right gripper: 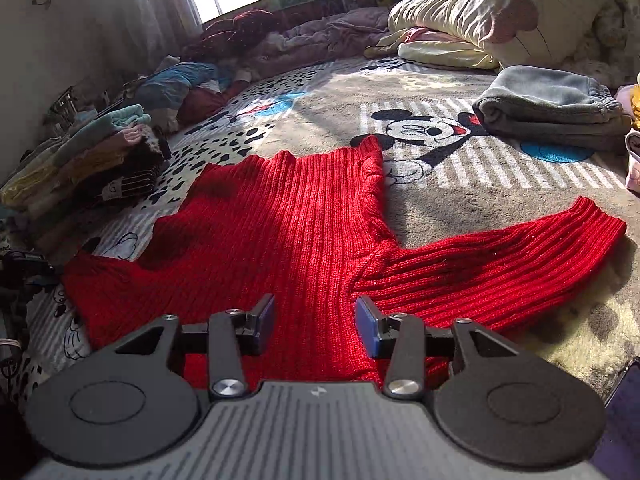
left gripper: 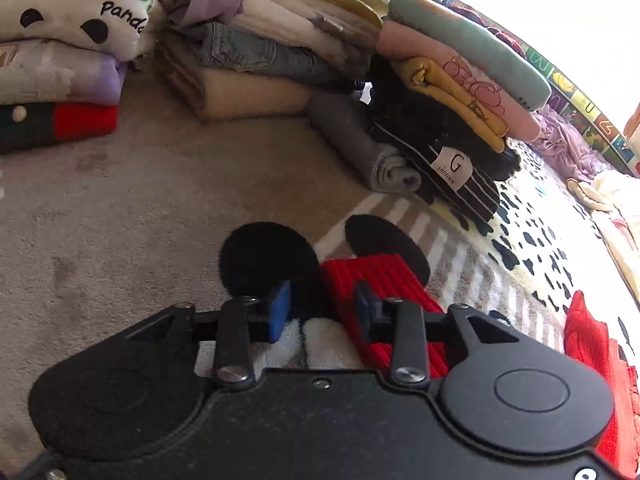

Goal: Fold clothes

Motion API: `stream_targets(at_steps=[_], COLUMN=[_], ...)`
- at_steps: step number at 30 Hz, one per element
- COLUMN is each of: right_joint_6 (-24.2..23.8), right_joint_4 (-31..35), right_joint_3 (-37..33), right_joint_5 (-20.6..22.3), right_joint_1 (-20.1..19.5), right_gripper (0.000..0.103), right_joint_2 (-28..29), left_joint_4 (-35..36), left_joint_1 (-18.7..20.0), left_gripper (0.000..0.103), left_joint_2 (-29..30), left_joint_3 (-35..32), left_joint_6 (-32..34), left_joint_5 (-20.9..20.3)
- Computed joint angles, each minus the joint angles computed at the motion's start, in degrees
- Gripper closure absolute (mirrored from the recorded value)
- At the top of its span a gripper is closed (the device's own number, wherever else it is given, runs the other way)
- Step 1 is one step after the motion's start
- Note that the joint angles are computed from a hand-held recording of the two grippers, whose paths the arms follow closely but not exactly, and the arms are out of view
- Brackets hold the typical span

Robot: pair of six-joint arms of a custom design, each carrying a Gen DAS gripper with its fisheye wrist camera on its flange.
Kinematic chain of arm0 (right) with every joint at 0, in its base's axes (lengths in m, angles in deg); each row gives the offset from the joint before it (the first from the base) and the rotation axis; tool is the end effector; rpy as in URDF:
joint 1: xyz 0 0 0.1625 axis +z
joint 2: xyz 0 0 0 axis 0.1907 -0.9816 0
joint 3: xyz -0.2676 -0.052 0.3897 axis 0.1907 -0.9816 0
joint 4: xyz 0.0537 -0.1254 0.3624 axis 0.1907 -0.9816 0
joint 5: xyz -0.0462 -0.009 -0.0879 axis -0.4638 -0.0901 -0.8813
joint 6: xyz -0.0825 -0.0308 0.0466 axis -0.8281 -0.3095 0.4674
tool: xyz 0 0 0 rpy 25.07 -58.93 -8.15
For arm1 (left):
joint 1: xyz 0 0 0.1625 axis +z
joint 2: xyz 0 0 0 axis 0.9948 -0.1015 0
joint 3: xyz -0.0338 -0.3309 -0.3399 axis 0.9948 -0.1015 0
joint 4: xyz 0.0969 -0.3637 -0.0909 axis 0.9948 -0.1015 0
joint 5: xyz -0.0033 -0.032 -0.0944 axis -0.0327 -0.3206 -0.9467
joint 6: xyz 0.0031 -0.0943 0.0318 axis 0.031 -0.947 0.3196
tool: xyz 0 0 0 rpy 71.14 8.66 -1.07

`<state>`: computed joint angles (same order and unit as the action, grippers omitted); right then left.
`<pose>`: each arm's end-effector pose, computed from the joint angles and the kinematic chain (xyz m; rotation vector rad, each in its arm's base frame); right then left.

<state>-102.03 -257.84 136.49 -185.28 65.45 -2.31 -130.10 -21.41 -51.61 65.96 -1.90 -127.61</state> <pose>-0.0500 -0.6762 0.3732 0.0022 -2.3218 1.2373 -0.2361 -0.9040 0.0567 -0.0132 2.3849 -1.2166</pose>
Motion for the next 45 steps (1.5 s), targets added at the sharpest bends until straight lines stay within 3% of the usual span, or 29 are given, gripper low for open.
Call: stream_targets(at_steps=[1,3,7,11,17,19,20,21,22,23,26,28,32,34,39,41,43,45], right_joint_6=[1.8,5.5,16.1,27.6,32.3,31.8,31.0,30.0,28.9,27.0,19.5,18.1,17.2,15.4,11.4,9.0,6.2,5.1], right_joint_4=[-0.5,-2.6,-5.5,-4.1,-2.4,-2.8,-3.3,-3.1,-2.5,-0.8,2.4,3.3,4.8,5.0,4.0,3.3,2.9,4.7], right_joint_3=[0.8,2.7,6.1,9.0,10.9,10.8,10.6,10.2,9.7,9.3,10.8,12.5,14.4,15.7,15.3,13.0,9.1,4.1], right_joint_5=[-0.1,-0.8,-1.4,6.7,16.4,17.0,17.1,17.4,17.1,16.5,12.0,10.4,13.2,12.8,13.5,12.2,9.6,8.4], right_joint_1=[-0.4,-1.2,-3.3,-6.5,-7.3,-6.7,-6.3,-5.9,-5.5,-4.9,-2.8,-3.0,-4.0,-3.6,-2.8,-2.1,-1.2,-1.0], right_gripper=[0.055,0.051,0.043,0.041,0.041,0.041,0.041,0.044,0.059,0.069,0.086,0.103,0.102,0.093,0.092,0.083,0.059,0.058], right_joint_2=[-0.6,-1.6,-3.1,-4.2,-3.1,-1.9,-1.3,-0.7,-0.4,-0.3,-1.3,-1.7,-4.2,-6.0,-8.2,-7.5,-5.7,-4.0], left_joint_4=[-2.5,-5.2,-2.4,-0.6,-0.2,0.1,1.0,0.9,-0.3,-2.0,0.0,0.0,0.9,0.8,-2.0,-1.3,0.5,3.4], left_joint_1=[-0.7,-1.6,-2.4,-2.1,-4.1,-4.8,-5.3,-5.7,-6.1,-6.5,-7.2,-6.1,-6.2,-6.5,-6.9,-6.9,-6.6,-6.1], left_gripper=[0.049,0.049,0.049,0.049,0.05,0.065,0.082,0.085,0.086,0.087,0.086,0.082,0.068,0.069,0.068,0.066,0.066,0.066], left_joint_2=[-1.9,-6.2,-11.8,-12.0,-9.9,-8.7,-8.3,-8.3,-8.7,-9.7,-11.6,-11.1,-12.9,-14.0,-14.1,-12.4,-10.5,-7.8], left_joint_3=[4.2,13.3,25.5,30.3,32.0,31.1,30.6,30.9,32.1,33.8,36.9,37.5,38.2,39.1,37.6,33.6,28.8,22.3], left_joint_6=[-0.7,-3.6,-11.8,-18.3,-17.6,-16.9,-16.1,-15.8,-15.2,-13.7,-12.4,-12.1,-11.4,-10.7,-7.2,-5.0,-3.3,-1.1], left_joint_5=[-0.2,-4.9,-18.0,-31.8,-37.8,-37.7,-36.2,-35.0,-34.6,-34.5,-32.3,-32.8,-33.8,-32.6,-30.5,-29.2,-28.5,-27.4])
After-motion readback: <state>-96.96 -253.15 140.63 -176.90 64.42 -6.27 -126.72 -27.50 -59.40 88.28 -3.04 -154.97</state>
